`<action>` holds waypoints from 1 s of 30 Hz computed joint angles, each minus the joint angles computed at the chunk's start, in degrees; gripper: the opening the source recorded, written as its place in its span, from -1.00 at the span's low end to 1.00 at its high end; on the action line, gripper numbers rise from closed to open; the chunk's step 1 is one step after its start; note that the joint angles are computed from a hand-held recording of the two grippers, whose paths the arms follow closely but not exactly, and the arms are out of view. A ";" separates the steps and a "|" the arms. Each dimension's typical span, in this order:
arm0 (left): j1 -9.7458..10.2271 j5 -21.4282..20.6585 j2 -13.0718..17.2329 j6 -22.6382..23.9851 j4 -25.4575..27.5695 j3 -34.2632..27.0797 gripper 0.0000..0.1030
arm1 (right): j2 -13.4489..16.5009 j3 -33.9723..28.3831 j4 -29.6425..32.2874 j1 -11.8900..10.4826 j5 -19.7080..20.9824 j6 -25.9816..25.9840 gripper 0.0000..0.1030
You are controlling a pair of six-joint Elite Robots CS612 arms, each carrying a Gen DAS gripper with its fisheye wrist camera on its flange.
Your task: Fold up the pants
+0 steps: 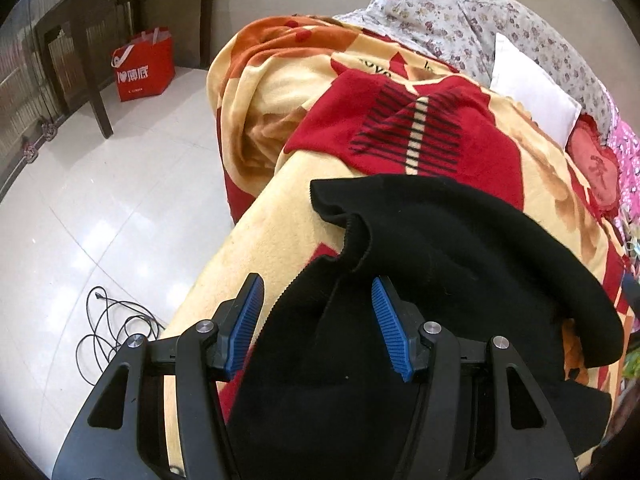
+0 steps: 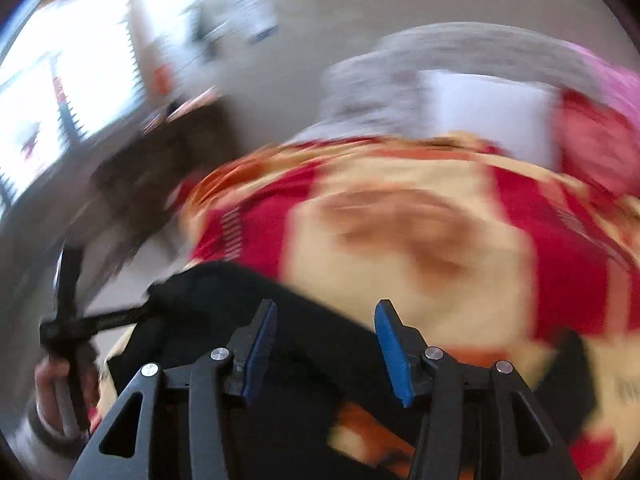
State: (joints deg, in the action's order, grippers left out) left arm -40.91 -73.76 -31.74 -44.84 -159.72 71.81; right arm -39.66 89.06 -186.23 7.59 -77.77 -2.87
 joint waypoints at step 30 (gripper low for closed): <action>0.91 2.95 -3.06 -2.29 -3.22 6.97 0.23 | -0.77 2.30 1.33 3.54 12.65 -8.61 -0.86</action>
